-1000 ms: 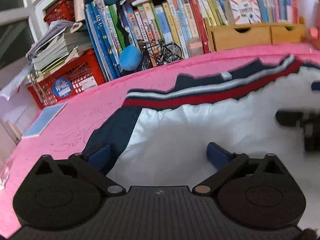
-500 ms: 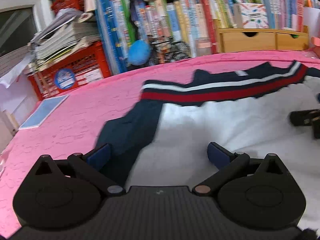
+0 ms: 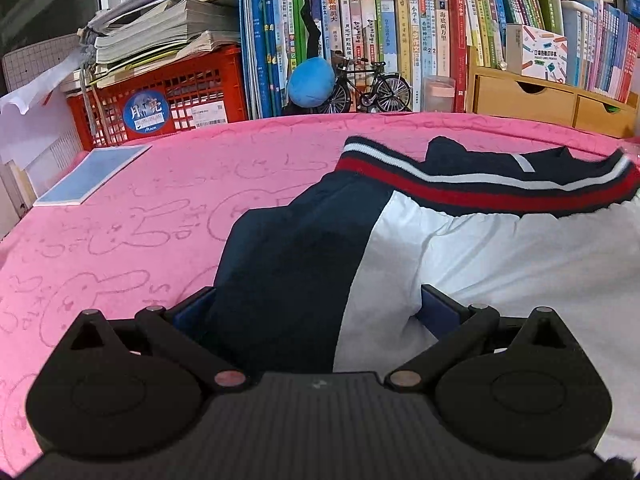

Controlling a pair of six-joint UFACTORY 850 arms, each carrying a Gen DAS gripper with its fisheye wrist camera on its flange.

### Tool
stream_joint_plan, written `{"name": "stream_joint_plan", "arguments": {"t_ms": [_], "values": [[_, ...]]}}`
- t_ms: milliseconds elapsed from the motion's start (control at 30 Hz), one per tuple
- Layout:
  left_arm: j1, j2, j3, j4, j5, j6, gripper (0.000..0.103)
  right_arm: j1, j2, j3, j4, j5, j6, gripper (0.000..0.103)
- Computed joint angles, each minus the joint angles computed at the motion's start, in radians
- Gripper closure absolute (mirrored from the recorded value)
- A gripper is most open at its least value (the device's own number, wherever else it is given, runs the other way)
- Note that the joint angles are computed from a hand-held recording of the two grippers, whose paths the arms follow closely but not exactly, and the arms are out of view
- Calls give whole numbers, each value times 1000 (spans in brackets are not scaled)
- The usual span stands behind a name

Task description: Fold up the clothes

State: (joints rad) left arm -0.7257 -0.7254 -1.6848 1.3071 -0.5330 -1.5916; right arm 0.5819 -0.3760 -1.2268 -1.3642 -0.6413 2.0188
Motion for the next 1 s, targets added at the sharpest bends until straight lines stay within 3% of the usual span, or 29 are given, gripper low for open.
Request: {"name": "stream_joint_plan", "arguments": {"t_ms": [100, 233, 367, 500, 533, 567, 600, 667, 867, 933, 1000], "values": [[0, -1, -1, 0, -1, -1, 0, -31, 28, 42, -76, 65, 117, 0], [0, -1, -1, 0, -1, -4, 0, -14, 11, 12, -28, 12, 36, 0], [0, -2, -3, -4, 1, -6, 0, 44, 13, 6, -113, -112, 71, 0], [0, -2, -5, -6, -1, -7, 0, 71, -1, -32, -242, -18, 30, 1], [-1, -3, -5, -6, -1, -7, 0, 74, -12, -52, -252, 14, 1, 3], [-1, -3, -5, -6, -2, -7, 0, 74, -25, -75, -254, 56, -28, 18], [-1, -3, -5, -6, -3, -7, 0, 69, -47, -103, -231, 105, -64, 45], [-2, -4, -6, -6, -3, -8, 0, 59, -99, -168, -140, 168, -163, 64], [-2, -6, -9, -8, -7, -9, 0, 42, -238, -340, 39, 182, -361, 64], [-3, -8, -13, -12, -11, -8, 0, 29, -261, -355, -4, 209, -340, 65], [-4, -9, -16, -13, -16, -8, 0, 11, -267, -342, -139, 247, -193, 64]]}}
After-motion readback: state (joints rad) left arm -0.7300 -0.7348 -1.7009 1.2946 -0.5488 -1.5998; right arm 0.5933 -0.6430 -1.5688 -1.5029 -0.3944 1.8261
